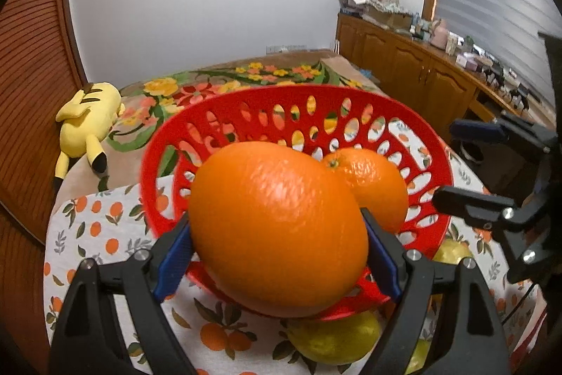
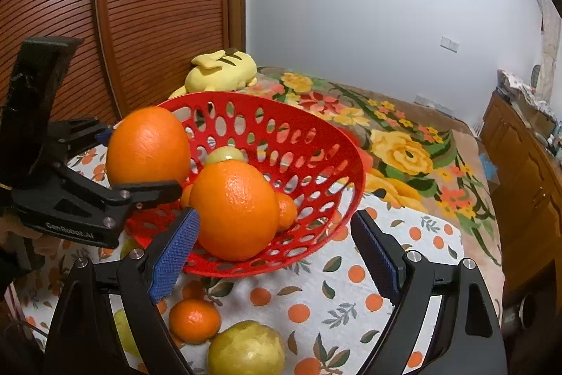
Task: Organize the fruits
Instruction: 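Lower both navel oranges into the red basket and open both tools, then withdraw both open tools toward the green apple and yellow-green pear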
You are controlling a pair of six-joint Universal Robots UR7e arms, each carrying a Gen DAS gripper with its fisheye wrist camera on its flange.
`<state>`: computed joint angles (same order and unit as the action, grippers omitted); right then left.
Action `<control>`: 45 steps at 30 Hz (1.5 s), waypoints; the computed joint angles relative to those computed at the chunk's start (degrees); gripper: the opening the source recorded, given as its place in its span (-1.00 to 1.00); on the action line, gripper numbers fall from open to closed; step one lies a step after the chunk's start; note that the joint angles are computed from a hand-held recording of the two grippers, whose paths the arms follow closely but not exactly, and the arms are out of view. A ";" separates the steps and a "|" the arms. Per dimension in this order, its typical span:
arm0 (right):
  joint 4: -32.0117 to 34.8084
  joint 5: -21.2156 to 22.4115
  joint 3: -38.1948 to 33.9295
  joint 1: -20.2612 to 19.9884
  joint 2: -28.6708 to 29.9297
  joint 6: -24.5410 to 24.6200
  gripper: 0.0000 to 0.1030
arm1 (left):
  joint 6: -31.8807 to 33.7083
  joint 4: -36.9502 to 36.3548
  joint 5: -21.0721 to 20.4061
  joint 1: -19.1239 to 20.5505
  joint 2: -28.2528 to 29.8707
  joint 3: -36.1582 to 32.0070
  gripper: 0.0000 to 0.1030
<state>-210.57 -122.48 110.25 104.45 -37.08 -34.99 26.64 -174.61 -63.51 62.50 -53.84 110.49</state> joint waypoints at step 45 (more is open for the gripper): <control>-19.82 -0.45 15.55 -0.20 2.15 9.87 0.72 | -3.22 -13.44 -3.42 -1.50 -11.93 22.51 0.67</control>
<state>-230.39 -122.93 125.79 104.26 -34.93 -25.13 23.42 -188.06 -66.94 61.00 -65.77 133.00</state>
